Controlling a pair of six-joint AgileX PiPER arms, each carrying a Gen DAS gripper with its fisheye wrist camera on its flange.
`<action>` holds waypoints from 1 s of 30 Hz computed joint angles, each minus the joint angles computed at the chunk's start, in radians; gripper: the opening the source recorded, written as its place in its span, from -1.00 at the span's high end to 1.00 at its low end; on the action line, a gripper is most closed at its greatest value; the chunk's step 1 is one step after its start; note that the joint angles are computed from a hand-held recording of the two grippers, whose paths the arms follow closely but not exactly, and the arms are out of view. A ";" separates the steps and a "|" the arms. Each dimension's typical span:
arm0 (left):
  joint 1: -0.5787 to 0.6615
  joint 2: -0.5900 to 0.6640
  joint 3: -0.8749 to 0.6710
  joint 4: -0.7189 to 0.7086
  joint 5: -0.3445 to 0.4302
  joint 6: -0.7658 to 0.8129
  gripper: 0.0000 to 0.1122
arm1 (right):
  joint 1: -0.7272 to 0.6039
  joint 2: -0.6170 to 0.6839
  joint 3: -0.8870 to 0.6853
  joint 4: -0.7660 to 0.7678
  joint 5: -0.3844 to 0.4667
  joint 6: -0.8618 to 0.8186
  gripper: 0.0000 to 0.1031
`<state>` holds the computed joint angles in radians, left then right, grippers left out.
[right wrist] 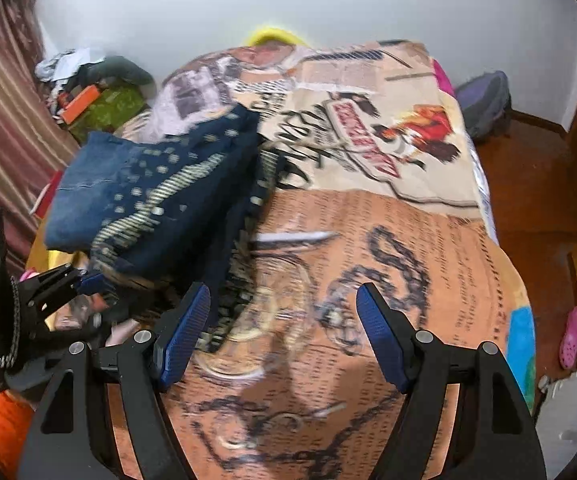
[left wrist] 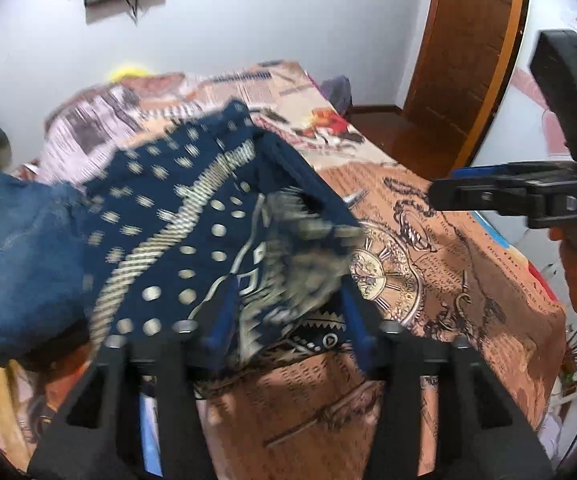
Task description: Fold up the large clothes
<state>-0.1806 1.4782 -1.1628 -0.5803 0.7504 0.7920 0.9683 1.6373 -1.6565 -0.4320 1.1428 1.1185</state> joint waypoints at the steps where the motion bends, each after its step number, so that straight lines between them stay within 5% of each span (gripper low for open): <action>1: 0.025 -0.027 0.016 -0.015 -0.004 0.025 -0.04 | 0.010 0.017 -0.032 -0.011 0.002 -0.008 -0.41; 4: 0.071 -0.072 0.015 0.002 -0.018 0.018 -0.06 | 0.030 0.080 -0.138 -0.031 -0.006 -0.042 -0.41; 7: 0.099 -0.104 0.048 0.033 -0.117 0.020 -0.22 | 0.029 0.168 -0.261 -0.018 -0.012 -0.091 -0.41; 12: 0.160 0.013 -0.019 0.081 -0.126 -0.055 -0.27 | 0.008 0.307 -0.396 0.039 0.002 -0.143 -0.41; 18: 0.255 0.127 -0.050 -0.005 -0.056 -0.028 -0.27 | -0.016 0.313 -0.285 0.070 0.015 -0.131 -0.41; 25: 0.315 0.122 0.006 -0.053 -0.028 0.041 -0.28 | -0.051 0.182 -0.046 0.148 -0.111 -0.102 -0.43; 30: 0.323 0.068 0.044 -0.026 -0.080 0.076 -0.28 | 0.000 0.186 -0.112 0.030 -0.003 -0.074 -0.43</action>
